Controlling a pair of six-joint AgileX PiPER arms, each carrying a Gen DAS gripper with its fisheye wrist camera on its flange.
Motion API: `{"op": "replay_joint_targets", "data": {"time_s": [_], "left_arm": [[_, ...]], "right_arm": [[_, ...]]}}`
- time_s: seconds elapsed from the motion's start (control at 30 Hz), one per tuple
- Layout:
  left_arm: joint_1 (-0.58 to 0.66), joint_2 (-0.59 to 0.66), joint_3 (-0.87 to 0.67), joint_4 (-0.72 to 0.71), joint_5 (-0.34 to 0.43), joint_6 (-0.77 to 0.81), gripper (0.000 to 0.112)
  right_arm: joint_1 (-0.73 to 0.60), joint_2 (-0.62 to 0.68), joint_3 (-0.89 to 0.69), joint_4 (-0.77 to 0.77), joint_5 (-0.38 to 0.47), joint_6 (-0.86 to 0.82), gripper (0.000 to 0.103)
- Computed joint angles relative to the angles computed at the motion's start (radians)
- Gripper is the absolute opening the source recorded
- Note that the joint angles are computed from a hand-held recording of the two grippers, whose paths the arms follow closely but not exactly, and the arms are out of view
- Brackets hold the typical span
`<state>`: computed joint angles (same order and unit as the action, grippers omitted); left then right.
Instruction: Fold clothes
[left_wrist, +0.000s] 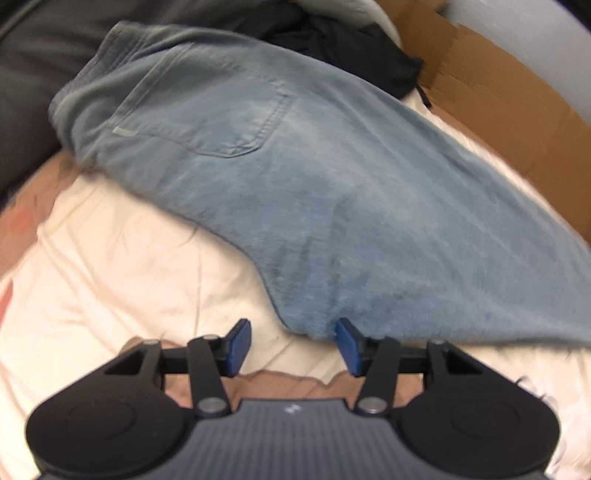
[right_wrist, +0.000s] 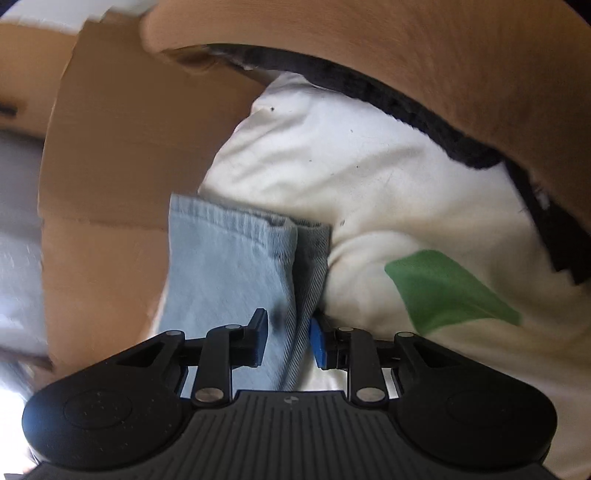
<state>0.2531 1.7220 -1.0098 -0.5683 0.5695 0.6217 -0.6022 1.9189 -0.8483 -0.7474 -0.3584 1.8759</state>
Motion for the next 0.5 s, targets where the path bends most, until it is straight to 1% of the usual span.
{"op": "replay_joint_targets", "data": {"time_s": [0.03,0.1,0.17,0.2,0.23,0.27,0.3,0.33,0.4,0.5], "left_arm": [[0.021,0.016,-0.019,-0.033,0.032,-0.001,0.054],[0.055,0.053,-0.057,-0.084,0.089,-0.015,0.054],[0.08,0.09,-0.09,-0.132,0.133,-0.022,0.054],[0.086,0.103,-0.1,-0.153,0.142,-0.016,0.054],[0.088,0.113,-0.107,-0.172,0.147,-0.009,0.054],[0.091,0.124,-0.114,-0.19,0.152,-0.002,0.054],[0.094,0.136,-0.123,-0.21,0.16,0.006,0.055],[0.101,0.151,-0.134,-0.234,0.173,0.017,0.057],[0.118,0.184,-0.157,-0.285,0.202,0.039,0.059],[0.14,0.239,-0.193,-0.369,0.208,0.088,0.06]], "right_arm": [[-0.001,0.011,-0.003,0.038,-0.018,-0.025,0.031],[0.003,0.028,-0.015,0.079,-0.027,-0.058,0.031],[0.003,0.041,-0.026,0.094,-0.036,-0.073,0.031],[0.003,0.047,-0.033,0.094,-0.037,-0.076,0.031],[0.002,0.048,-0.041,0.077,-0.028,-0.06,0.03],[0.001,0.047,-0.049,0.055,-0.017,-0.038,0.018],[-0.001,0.047,-0.057,0.031,-0.007,-0.014,0.012],[-0.009,0.044,-0.065,-0.016,-0.01,0.033,0.008],[-0.031,0.035,-0.08,-0.1,-0.028,0.116,0.007],[-0.038,0.021,-0.106,-0.198,-0.023,0.185,0.007]]}}
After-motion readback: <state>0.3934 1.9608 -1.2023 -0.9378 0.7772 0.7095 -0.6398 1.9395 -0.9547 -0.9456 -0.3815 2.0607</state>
